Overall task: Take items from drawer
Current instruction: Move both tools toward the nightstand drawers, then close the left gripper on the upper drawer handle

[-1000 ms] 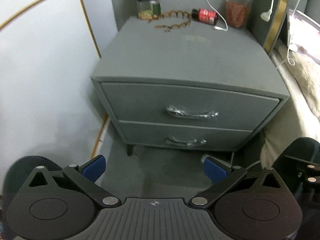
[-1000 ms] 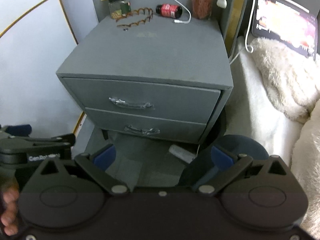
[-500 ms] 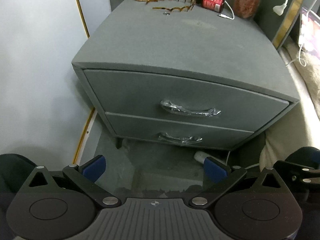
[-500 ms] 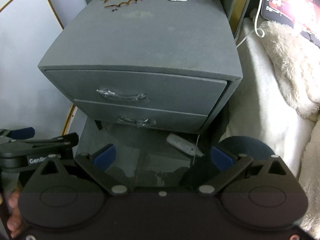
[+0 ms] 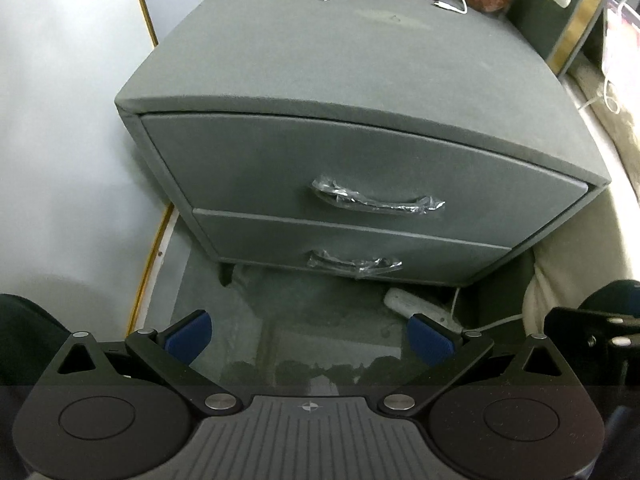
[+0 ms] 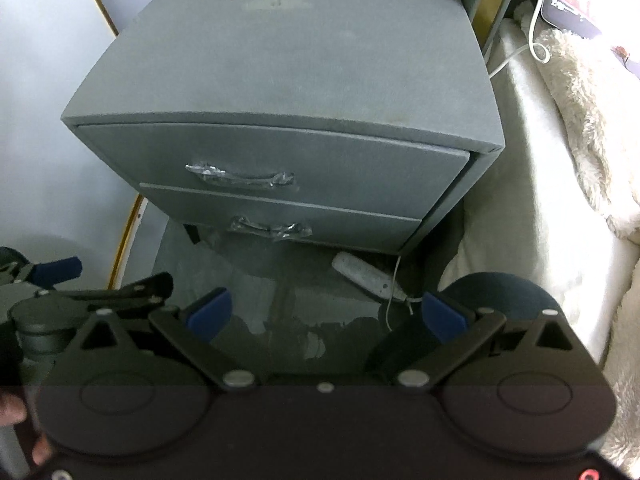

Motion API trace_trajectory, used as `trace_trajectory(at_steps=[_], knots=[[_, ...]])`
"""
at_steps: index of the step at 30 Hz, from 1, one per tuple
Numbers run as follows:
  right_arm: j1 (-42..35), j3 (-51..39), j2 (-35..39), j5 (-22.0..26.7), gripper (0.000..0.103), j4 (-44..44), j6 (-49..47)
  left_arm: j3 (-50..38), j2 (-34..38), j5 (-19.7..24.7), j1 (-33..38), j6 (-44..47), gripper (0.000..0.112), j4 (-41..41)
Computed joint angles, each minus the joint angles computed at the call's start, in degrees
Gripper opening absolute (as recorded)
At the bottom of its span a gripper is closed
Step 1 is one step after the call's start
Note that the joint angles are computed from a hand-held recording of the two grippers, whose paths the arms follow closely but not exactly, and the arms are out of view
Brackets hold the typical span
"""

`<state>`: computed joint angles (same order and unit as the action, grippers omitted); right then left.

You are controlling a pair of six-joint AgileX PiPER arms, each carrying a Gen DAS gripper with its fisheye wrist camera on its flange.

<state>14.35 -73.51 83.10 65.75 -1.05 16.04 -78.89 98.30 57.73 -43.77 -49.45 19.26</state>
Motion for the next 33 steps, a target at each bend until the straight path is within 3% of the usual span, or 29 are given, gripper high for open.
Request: trace_trajectory(at_steps=[10, 29, 33], knots=[[-2.01, -3.27, 0.29, 1.69, 0.103, -0.38, -1.02, -4.22, 2.65, -0.4, -1.7, 2.56, 0.103, -0.2], [-12.5, -0.27, -6.25, 1.26, 0.103, 4.03, -7.95, -14.84, 8.26, 5.0, -8.08, 1.79, 0.103, 1.74], [-15.5, 0.66, -7.19, 0.53, 0.103, 6.25, -10.77, -13.21, 7.78, 2.95, -8.55, 0.74, 0.103, 3.38]])
